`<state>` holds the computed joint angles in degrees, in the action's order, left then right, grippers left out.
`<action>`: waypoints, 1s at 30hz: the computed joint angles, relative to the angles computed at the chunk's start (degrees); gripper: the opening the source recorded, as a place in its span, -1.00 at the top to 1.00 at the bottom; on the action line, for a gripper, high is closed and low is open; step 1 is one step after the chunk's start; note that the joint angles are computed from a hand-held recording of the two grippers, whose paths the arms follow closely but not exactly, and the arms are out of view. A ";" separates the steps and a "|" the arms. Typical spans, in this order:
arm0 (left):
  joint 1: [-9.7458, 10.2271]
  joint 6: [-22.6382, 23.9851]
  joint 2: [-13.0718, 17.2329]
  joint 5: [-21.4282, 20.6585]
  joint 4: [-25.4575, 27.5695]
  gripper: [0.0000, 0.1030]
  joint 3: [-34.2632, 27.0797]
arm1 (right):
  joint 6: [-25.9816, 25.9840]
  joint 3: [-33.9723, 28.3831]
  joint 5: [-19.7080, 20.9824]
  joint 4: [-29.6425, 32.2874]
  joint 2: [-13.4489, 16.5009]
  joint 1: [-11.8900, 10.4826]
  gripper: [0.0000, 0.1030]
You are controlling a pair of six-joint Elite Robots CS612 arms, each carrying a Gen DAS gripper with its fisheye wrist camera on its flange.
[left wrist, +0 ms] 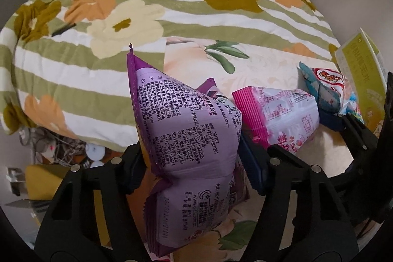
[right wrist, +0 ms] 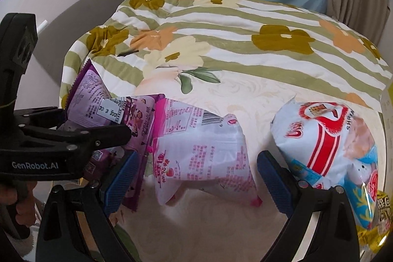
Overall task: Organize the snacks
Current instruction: 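Grasp the purple bag with the left tool while the right tool grasps the pink-white bag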
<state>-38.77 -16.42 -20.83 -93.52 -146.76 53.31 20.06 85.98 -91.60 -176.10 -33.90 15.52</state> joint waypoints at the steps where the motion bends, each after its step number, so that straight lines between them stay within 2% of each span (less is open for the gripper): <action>1: 0.11 -0.32 -0.04 -0.24 -0.10 -0.19 0.08 | -0.14 -0.20 0.11 0.27 0.09 -0.04 -0.86; 10: -0.10 -0.17 -1.49 1.41 -1.05 -0.11 2.48 | -1.35 -1.84 -0.07 2.12 1.00 -0.01 -0.85; 14: -0.23 -0.24 -2.27 1.92 -1.63 -0.11 3.94 | -2.07 -2.49 -0.31 2.95 1.36 0.12 -0.77; 21: -0.29 -0.68 -3.48 2.05 -3.41 -0.11 6.57 | -3.10 -3.11 -1.09 5.33 1.67 0.51 -0.28; 26: -0.35 -1.01 -4.16 1.85 -4.83 -0.12 8.07 | -3.52 -2.63 -2.17 6.17 1.14 0.91 -0.01; 30: -0.48 -0.71 -5.07 1.68 -6.12 -0.11 9.59 | -2.94 -1.76 -2.33 5.61 0.52 1.18 0.07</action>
<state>-39.24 -17.13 -25.90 -91.85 -152.88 62.90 17.12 84.22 -93.93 -170.49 -33.38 16.70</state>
